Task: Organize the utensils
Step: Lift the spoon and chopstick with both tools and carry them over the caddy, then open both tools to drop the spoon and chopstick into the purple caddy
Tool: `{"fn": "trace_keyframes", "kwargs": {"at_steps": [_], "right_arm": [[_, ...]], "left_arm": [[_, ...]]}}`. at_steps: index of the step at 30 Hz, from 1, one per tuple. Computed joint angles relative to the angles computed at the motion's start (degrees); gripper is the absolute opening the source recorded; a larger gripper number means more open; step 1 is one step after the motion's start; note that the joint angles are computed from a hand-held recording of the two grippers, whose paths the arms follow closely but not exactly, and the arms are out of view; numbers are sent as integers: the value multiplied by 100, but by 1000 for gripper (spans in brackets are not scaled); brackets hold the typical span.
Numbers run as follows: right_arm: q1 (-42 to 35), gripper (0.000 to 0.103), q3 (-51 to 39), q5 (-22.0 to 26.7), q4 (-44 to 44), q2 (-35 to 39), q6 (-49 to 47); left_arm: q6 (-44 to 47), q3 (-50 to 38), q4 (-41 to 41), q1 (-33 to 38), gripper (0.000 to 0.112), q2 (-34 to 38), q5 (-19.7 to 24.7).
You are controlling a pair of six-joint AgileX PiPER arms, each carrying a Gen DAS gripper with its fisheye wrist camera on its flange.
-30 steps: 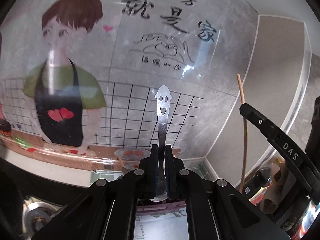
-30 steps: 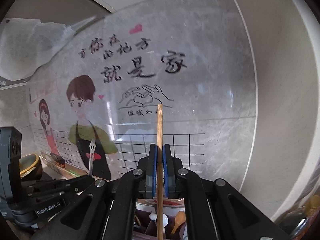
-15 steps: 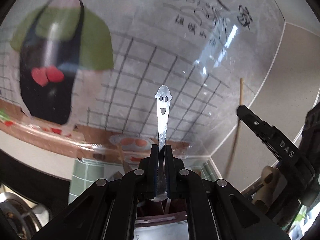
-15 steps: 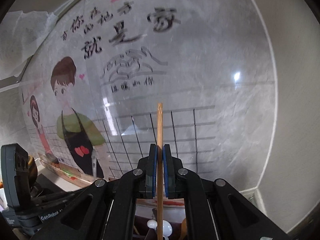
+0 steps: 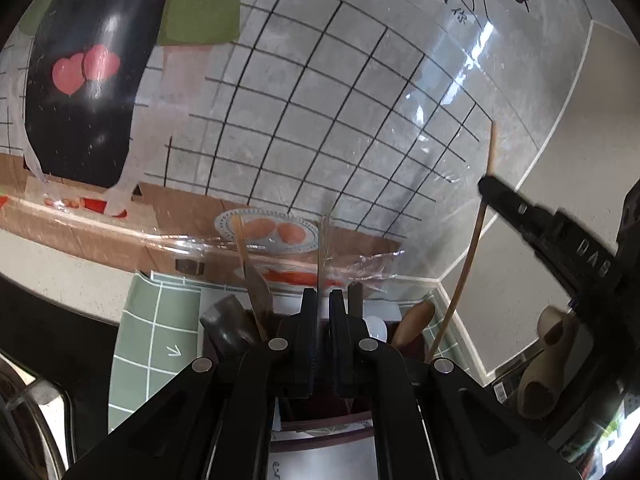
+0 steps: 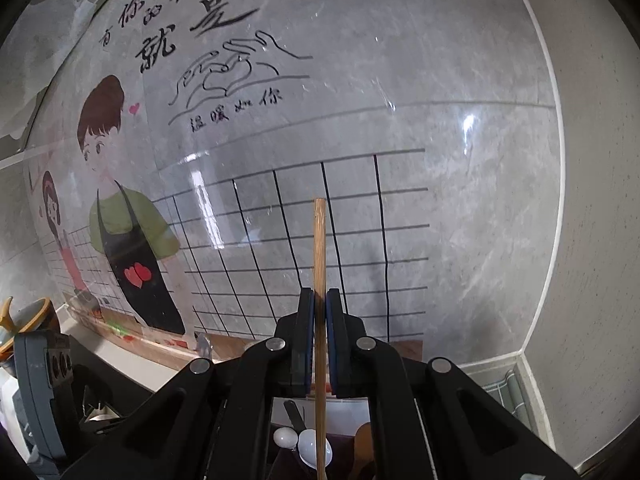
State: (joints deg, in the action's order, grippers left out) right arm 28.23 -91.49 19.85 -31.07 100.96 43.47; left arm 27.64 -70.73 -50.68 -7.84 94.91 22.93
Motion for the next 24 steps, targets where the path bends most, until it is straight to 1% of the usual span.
{"fn": "trace_keyframes", "kwargs": {"at_steps": [1,3,6,8,9,11,14,16,18,20,21,22,23,24], "right_arm": [[26,6,37,7,-175,-2,156],[117,6,173,31,-815,-1,713],[172,6,330,8,-897,39,827],[220,6,508,-2,-1091,41,1081],[221,6,573,-24,-1029,40,1058],[238,6,745,-47,-944,38,1068],[269,6,965,-63,-843,48,1034],[316,6,1021,59,-700,114,897],[307,6,1058,131,-290,139,487],[309,7,1133,247,-5,78,273],[310,12,1148,330,95,38,208],[326,25,1194,438,123,-45,232],[369,35,1289,552,-20,-173,467],[408,55,1397,625,-140,-309,667]], "left_arm": [[21,29,-27,9,7,-53,-47],[-111,22,75,49,7,-124,12],[-514,-48,431,127,8,-184,194],[-804,28,669,165,8,-315,210],[-981,92,846,175,8,-416,232],[-1076,255,922,215,9,-615,266],[-1296,655,1245,147,17,-1004,86],[-1426,903,1500,81,21,-1216,-44],[-1338,1132,1472,95,22,-1383,-22],[-1439,1292,1545,107,23,-1495,13],[-1610,1403,1697,105,23,-1588,8],[-1919,1524,1995,73,23,-1706,-27],[-2255,1650,2346,17,23,-1829,-89],[-2633,1790,2739,-49,23,-1977,-162]]}}
